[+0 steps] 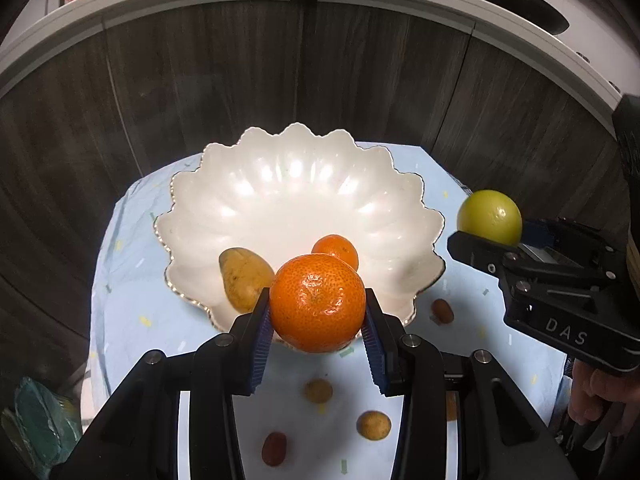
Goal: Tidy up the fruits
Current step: 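Lift the mandarin and green apple and carry both over the white bowl, then open both tools to drop the mandarin and apple into the bowl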
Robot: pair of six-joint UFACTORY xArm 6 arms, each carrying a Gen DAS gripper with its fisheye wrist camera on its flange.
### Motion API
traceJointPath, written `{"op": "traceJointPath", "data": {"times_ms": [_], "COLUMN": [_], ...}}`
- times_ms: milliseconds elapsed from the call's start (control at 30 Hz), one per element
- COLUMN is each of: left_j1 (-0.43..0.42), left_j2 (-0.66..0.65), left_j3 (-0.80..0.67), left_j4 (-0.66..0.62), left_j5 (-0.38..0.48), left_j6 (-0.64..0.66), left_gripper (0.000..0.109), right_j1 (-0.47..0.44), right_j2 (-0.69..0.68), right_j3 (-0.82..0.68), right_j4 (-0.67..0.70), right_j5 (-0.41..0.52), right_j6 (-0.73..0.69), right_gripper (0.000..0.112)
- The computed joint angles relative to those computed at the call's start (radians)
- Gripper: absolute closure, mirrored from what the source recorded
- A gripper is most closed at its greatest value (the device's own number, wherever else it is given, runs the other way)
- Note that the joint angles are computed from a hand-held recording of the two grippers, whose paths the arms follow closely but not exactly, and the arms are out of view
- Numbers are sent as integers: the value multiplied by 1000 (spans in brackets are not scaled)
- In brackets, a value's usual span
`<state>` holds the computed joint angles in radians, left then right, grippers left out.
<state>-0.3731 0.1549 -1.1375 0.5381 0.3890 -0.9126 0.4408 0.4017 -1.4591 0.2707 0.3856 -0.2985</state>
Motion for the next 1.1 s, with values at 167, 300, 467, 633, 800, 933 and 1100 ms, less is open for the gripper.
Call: {"op": "traceJointPath", "data": {"times_ms": [167,300,467,633,800,933,1100], "left_j1": [11,33,61,85,106,119,132], "left_j2": [50,85,124,167,208,243,275], "left_j3": [-51,-91,-145,-195,-241,-281,-313], "left_j4": [-53,-83,-92,-108,-133,-159,-187], "left_j5": [11,17,28,36,43,49,53], "left_j6": [62,100,124,151,179,207,226], "left_gripper": [68,68,68,68,68,68,68], "right_j1": [-2,-4,-6,-8,-12,-14,-14], "right_j2": [67,121,201,290,380,452,532], "right_j3": [-92,-166,-281,-408,-537,-647,-776], "right_j4": [-7,-22,-41,-58,-79,-96,-114], "right_j5": [33,61,105,152,201,239,297], "right_j6": [8,19,45,76,106,131,159], "right_gripper": [63,63,63,63,63,63,63]}}
